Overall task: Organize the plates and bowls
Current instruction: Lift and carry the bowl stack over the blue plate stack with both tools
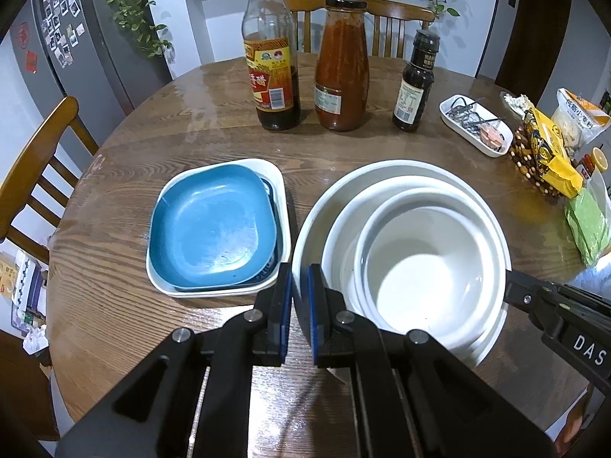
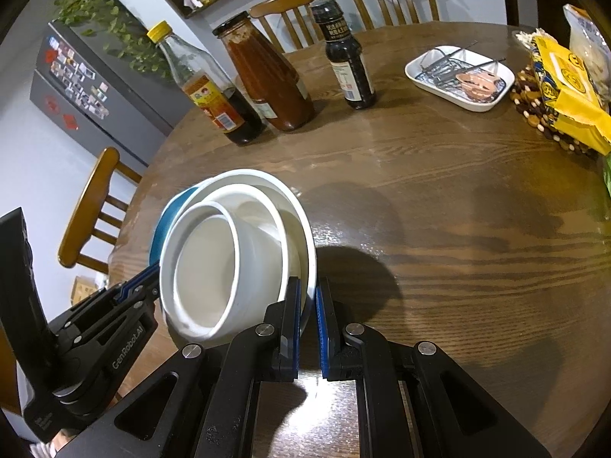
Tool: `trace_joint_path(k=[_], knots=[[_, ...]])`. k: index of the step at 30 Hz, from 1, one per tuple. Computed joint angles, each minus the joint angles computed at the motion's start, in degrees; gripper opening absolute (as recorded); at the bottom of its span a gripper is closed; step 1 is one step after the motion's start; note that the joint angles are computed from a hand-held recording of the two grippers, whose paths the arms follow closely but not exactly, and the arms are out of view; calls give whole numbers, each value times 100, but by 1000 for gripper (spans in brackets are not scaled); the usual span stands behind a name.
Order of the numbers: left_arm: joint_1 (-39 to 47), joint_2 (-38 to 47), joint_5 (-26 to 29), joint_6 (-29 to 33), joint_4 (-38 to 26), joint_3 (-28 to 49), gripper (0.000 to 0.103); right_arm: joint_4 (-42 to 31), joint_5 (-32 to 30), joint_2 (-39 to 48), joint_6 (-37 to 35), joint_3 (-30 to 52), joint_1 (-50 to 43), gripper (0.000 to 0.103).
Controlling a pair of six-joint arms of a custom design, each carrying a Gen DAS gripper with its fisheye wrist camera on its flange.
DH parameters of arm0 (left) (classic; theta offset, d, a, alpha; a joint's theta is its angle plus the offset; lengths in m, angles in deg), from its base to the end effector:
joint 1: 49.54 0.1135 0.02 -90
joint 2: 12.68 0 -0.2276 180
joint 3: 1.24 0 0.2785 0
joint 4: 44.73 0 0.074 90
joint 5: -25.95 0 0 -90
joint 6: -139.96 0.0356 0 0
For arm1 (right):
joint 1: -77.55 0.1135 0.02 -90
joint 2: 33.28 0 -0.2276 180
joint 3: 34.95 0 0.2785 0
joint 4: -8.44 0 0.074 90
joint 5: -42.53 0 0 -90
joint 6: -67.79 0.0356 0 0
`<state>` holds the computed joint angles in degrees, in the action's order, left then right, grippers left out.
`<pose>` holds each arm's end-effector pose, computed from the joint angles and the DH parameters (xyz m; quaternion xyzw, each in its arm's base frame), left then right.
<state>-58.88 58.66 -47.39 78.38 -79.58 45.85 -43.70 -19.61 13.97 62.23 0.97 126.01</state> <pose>0.2516 -0.0517 0.1220 0.3451 0.8899 -0.0940 0.2831 0.1356 0.1280 0.1316 0.3443 0.8814 0.1105 0.3038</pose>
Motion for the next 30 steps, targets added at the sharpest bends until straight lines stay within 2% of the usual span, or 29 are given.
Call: trace_joint_path(k=[18, 30], knots=[[569, 434, 216, 188, 80, 480, 4, 683, -129, 1111, -639, 691, -281, 12], [1043, 1138, 355, 527, 191, 1116, 4, 1400, -233, 2332, -1082, 1433, -504, 12]])
